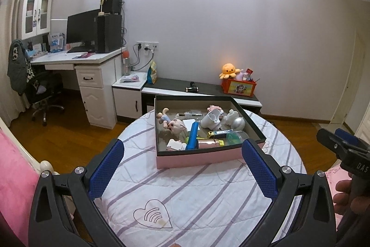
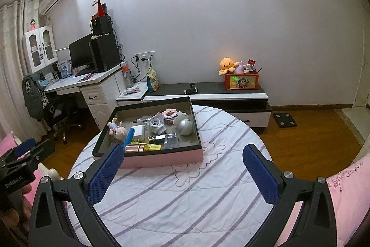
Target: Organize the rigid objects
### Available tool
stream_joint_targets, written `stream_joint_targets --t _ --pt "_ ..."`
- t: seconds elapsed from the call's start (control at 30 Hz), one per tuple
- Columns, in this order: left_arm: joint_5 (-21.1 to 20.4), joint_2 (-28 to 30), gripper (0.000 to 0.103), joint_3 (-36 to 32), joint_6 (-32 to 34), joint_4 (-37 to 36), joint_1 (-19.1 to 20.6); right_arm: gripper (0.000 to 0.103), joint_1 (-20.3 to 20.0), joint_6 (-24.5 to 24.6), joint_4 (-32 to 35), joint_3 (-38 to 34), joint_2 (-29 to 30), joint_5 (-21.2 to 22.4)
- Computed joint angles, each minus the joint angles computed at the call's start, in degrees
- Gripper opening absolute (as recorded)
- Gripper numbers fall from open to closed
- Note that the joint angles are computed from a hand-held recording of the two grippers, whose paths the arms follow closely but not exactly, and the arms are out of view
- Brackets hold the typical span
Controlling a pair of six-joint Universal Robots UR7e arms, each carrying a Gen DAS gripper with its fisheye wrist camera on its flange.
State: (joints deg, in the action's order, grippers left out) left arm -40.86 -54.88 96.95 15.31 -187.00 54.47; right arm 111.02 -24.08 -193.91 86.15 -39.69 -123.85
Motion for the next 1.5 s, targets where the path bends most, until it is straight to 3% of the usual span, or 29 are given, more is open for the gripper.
stream_joint_targets --t 0.8,1.5 --pt "0.8 -1.6 0.103 1.8 0.5 -1.6 -1.0 0.103 0.6 0.0 -0.1 1.0 0.2 0.0" --pt "2.7 0.6 0.103 -1.3 5.7 -5.4 -1.2 0.103 0.6 0.4 1.4 -0.2 1.1 0.1"
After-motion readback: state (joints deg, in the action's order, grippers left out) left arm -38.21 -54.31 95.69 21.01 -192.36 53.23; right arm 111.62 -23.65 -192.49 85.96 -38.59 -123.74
